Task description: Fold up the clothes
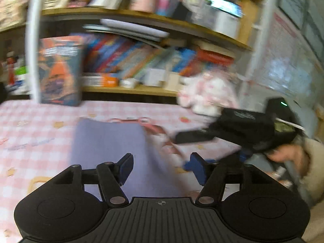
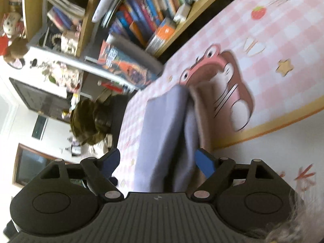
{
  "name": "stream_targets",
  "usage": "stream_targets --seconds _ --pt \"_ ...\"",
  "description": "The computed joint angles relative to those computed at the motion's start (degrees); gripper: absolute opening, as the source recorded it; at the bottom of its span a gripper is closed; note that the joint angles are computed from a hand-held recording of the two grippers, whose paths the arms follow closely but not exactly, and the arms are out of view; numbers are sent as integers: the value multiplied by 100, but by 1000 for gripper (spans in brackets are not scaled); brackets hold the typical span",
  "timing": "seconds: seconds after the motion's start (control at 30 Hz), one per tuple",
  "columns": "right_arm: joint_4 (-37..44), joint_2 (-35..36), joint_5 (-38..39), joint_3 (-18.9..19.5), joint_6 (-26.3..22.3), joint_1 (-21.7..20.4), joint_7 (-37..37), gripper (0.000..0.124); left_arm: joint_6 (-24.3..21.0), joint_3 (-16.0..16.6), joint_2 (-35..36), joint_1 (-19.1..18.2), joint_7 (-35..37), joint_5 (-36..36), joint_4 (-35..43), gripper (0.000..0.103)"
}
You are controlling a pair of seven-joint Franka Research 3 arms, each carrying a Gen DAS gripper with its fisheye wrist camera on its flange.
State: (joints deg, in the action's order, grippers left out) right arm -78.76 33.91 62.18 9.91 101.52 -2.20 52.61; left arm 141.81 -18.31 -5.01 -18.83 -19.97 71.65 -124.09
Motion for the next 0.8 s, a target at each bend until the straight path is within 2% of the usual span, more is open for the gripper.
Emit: stream_targets --seconds 0.03,0.13,0.23,0.3,0.37,0.4,0.43,0.5,0.53,0.6,0.67,0.7,0.8 --pt "16 -2 -68 3 -61 30 37 81 -122 13 -60 11 -21 -111 -95 48" --pt "12 -49 -452 -82 0 244 247 81 -457 35 -210 73 -80 -437 -352 38" --pt "-45 -76 -729 -114 107 394 390 78 -204 146 -69 177 159 -810 -464 29" --pt "-170 -144 -847 -106 239 489 320 72 -14 190 79 220 347 -931 -462 29" --pt "-363 -269 -1033 -125 470 625 162 34 93 188 105 232 195 -827 -498 29" --pt "-457 -330 -1126 -135 588 695 89 25 147 193 112 238 137 -782 -517 29" --pt "-701 -509 -1111 -110 806 711 -260 18 209 213 93 252 158 -783 -545 29" --pt "-1497 -1125 -509 70 1294 544 -1897 16 382 245 52 296 72 -717 -615 30" --pt "-1814 -1396 -109 163 1384 430 -2794 16 484 258 31 324 -19 -658 -654 29" --pt "-2120 -1681 277 83 1273 428 -3727 16 554 255 13 353 -44 -680 -704 29" --pt "-2322 -1806 146 -4 1732 624 -3738 15 612 254 43 368 65 -705 -703 30" --pt "-2302 -1740 -86 -182 2000 867 -3311 15 679 258 48 380 79 -675 -714 32" --pt "-1863 -1250 -413 -361 1782 929 -2068 17 726 250 29 385 201 -688 -732 34"
